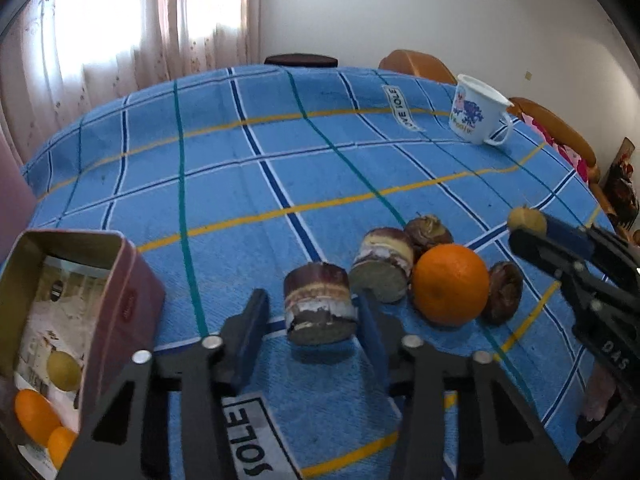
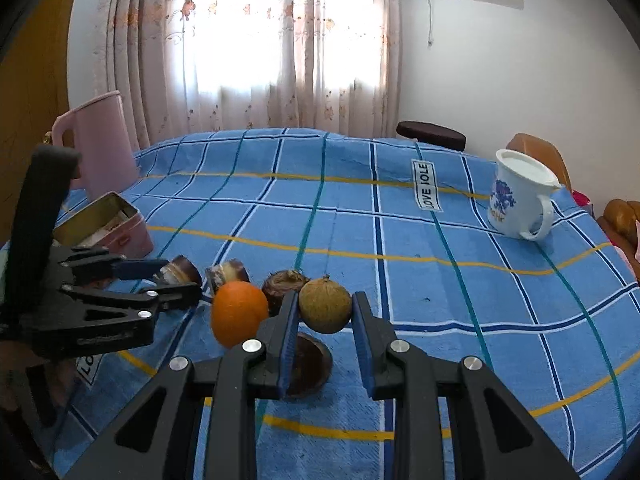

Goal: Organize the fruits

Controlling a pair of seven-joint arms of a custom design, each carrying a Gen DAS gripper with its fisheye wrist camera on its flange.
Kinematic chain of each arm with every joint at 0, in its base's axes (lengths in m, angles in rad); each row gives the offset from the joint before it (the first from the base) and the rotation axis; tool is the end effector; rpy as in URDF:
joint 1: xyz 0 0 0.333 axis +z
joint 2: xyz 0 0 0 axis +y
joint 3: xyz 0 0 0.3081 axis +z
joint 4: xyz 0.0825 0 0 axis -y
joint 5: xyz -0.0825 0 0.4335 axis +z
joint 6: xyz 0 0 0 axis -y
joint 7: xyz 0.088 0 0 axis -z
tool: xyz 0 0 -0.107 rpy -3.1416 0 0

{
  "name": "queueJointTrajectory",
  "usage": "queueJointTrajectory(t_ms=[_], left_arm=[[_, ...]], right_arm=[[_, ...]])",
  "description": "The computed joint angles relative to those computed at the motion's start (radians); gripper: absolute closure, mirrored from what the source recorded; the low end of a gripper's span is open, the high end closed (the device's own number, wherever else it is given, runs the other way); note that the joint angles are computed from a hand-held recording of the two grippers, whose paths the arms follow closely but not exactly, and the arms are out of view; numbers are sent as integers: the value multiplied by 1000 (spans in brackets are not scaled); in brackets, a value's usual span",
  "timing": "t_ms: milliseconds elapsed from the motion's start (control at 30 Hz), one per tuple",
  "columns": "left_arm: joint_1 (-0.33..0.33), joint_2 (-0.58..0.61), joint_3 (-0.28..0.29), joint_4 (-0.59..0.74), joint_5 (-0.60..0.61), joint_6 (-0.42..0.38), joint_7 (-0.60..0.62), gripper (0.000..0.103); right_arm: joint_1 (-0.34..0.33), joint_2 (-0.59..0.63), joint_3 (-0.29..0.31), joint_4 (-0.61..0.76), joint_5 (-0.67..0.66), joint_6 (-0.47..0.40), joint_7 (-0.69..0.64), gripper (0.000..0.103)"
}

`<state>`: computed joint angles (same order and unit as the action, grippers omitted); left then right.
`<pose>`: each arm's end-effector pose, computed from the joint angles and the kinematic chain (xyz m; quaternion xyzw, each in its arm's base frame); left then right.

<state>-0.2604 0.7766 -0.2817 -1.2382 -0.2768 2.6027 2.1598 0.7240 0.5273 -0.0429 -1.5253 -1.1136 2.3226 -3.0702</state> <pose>0.7502 -0.3635 0.3575 -0.3546 0.8686 -0.3355 0.0855 0.6027 0.4741 0.3599 -0.5458 0.7043 -0.3678 0.2662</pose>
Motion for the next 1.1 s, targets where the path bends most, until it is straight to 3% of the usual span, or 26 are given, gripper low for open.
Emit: queueJointTrajectory(t_ms=[167, 367, 600, 1100], left_arm=[[23, -11, -28, -20, -32, 3, 39, 66], [55, -53, -65, -94, -93, 83, 113, 66], [120, -101, -148, -194, -215, 217, 257, 66], [193, -127, -258, -275, -338, 379, 419, 66]], right_arm=[[5, -7, -6, -14, -28, 26, 23, 75], [15, -16, -9, -23, -83, 33, 46, 75], [25, -31, -7, -42, -171, 34, 100, 75], [27, -54, 9, -74, -290, 16, 183, 75]])
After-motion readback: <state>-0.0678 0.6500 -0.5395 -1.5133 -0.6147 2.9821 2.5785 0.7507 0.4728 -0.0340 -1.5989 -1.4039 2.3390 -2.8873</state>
